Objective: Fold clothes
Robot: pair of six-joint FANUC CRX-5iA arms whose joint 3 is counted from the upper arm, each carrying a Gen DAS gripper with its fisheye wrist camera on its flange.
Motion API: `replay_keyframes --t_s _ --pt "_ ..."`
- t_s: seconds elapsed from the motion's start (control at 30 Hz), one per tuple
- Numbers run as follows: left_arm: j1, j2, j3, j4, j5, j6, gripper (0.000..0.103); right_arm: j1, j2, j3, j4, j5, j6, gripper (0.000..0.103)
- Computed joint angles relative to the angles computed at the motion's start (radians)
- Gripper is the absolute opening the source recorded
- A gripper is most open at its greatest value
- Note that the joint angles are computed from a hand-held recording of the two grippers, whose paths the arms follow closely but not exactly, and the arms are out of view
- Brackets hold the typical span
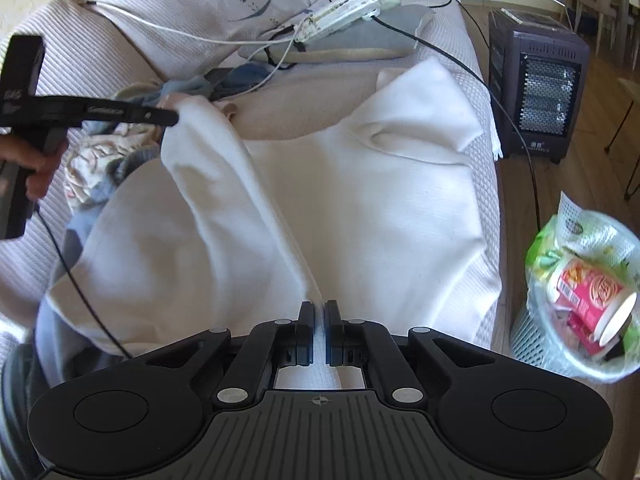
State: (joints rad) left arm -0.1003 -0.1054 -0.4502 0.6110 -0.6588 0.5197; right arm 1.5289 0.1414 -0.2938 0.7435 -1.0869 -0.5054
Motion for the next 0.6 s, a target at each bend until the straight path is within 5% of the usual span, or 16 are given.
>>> replay_keyframes --t_s 0.13,0.37,0.6 --pt "-0.027 0.069 0.073 -0.162 0.012 0.093 0.004 -0.038 0.027 0.027 -0.052 -0.001 0.025 0.005" --pt "0.06 0.015 0.01 -0.063 -0.139 0.056 0.029 -0.064 0.028 0.013 -0.107 0.052 0.019 0.011" --pt "0.292 -0.21 -0.174 0.092 -0.522 -0.095 0.045 0.003 -0.048 -0.031 -0.098 0.037 -0.021 0.027"
